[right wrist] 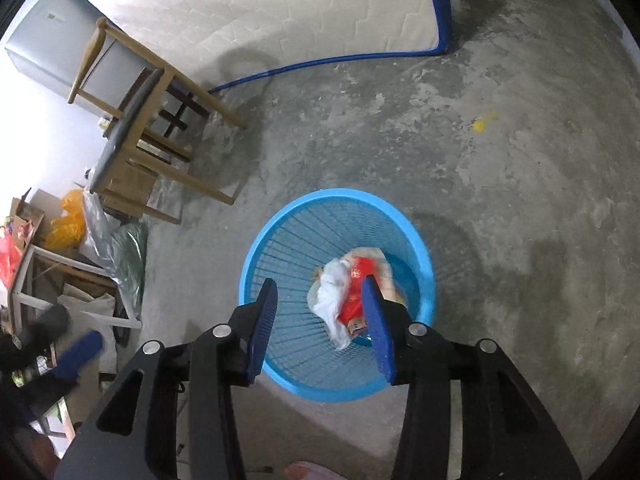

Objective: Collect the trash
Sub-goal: 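Open both tools over the wastebasket to drop cloth and wrapper, then move both tools back to the table toward the green chip bag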

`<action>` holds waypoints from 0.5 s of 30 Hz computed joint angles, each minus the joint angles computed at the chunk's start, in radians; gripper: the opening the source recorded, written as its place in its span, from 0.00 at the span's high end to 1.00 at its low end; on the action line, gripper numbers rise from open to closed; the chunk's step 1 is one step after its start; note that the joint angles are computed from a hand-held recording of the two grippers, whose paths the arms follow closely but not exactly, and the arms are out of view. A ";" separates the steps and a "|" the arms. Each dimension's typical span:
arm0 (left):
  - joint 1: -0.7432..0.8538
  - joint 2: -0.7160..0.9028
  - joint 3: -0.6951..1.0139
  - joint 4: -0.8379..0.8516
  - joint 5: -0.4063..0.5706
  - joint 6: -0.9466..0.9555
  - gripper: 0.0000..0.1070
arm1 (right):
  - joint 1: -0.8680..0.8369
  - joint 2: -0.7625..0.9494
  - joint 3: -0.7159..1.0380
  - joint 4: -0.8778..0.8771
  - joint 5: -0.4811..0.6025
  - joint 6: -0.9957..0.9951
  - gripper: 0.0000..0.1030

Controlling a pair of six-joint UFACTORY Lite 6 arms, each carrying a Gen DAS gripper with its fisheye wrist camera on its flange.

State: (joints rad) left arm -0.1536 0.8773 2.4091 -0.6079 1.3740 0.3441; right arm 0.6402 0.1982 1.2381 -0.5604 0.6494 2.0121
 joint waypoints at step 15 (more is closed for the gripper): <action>0.544 -0.397 -0.058 -0.153 0.342 0.343 0.22 | 0.440 -0.083 0.337 -0.088 0.473 0.007 0.35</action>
State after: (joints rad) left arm 0.3904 0.4804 2.3507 -0.7612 1.7159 0.6872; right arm 1.0803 0.1148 1.5747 -0.6486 1.1220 2.0193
